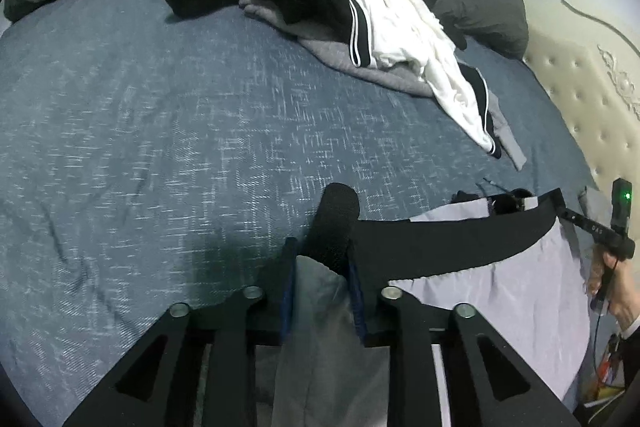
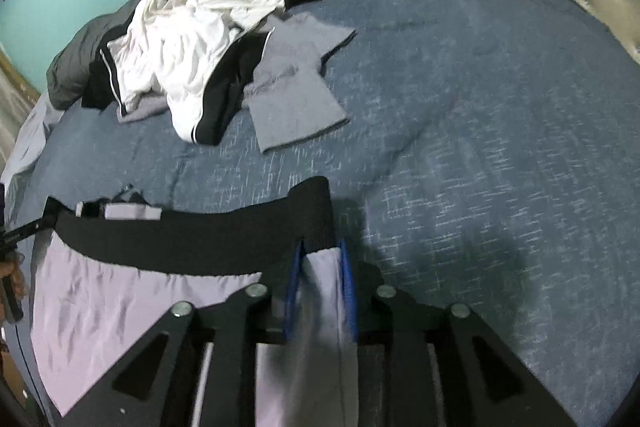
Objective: Fold clothes
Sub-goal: 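Lay the hem band over the collar and open both grippers, then withdraw both grippers from the folded jacket toward its folded edge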
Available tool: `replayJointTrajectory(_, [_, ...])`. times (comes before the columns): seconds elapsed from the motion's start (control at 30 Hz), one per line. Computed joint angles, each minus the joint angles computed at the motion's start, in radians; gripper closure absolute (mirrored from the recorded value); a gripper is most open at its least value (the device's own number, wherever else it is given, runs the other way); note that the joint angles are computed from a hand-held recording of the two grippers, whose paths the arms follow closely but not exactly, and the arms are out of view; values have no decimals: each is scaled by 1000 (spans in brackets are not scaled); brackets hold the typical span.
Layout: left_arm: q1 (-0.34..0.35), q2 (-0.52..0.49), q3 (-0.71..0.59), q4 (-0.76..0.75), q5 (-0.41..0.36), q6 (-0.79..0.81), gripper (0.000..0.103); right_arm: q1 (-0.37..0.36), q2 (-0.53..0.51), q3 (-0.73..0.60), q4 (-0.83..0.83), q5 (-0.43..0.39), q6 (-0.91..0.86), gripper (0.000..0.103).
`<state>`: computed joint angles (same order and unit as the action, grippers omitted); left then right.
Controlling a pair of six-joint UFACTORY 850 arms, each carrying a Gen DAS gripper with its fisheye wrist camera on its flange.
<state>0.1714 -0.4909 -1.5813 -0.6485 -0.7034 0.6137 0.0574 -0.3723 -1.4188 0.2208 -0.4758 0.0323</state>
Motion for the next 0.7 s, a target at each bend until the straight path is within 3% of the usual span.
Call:
replayJointTrajectory(0.07, [9,28,19,10,16,-7,60,9,33,12,-54,6,49,74])
replayJointTrajectory(0.2, [43,97,66,-16,10,4,59,21,114,56,23,20,5,74])
replayJointTrajectory(0.3, [64,162,127,-62,23,46,58,39,174,100,206,24,-135,74])
replayJointTrajectory(0.43, [74,245,221,-82,21,73,58,90,223,137,313,-16,-225,75])
replayJointTrajectory(0.7, [67,407,405,-141,12,169,58,230,285,205,338,-93,-229,86])
